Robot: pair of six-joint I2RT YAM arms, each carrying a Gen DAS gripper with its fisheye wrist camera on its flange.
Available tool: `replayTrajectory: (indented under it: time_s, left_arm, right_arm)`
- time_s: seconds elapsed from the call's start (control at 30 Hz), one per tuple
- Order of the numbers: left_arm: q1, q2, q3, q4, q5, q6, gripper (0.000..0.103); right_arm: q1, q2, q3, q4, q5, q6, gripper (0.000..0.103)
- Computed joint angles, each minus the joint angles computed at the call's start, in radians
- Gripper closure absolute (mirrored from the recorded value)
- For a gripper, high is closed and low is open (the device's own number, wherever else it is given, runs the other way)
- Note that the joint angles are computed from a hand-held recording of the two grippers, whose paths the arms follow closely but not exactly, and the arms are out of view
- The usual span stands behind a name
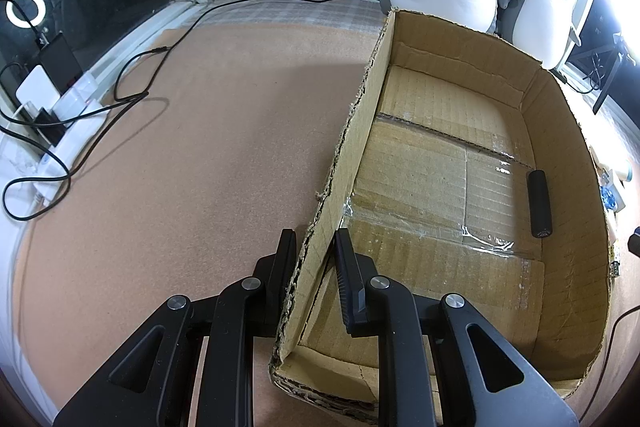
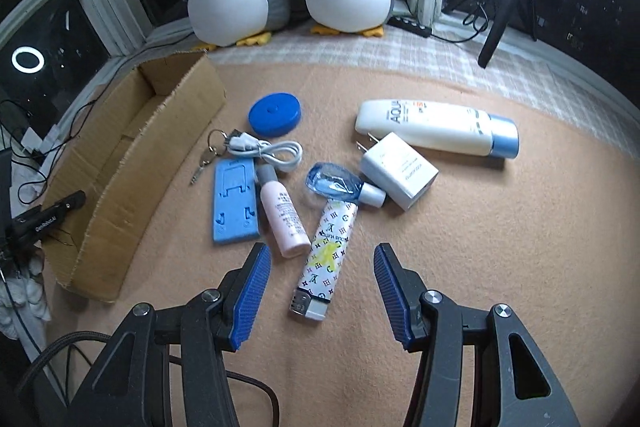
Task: Organize rigid objects
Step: 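Move the right gripper back to the patterned lighter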
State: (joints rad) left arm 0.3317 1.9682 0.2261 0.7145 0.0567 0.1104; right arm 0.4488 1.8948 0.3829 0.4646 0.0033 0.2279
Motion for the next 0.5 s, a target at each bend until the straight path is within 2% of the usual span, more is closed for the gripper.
replayTrajectory:
  time_s: [0.23,0.5]
  left_arm:
    - [0.013,0.003,0.002,0.000,0.010,0.009,0.085]
    - [0.022,0.005,0.003,0.002,0.016,0.015,0.085]
  right_arm:
    - [0.020,0.078,0.039,-0.001,-0.004,0.000,0.056]
    - [0.022,0.143,0.091,-0.030,-0.002,-0.014,0.069]
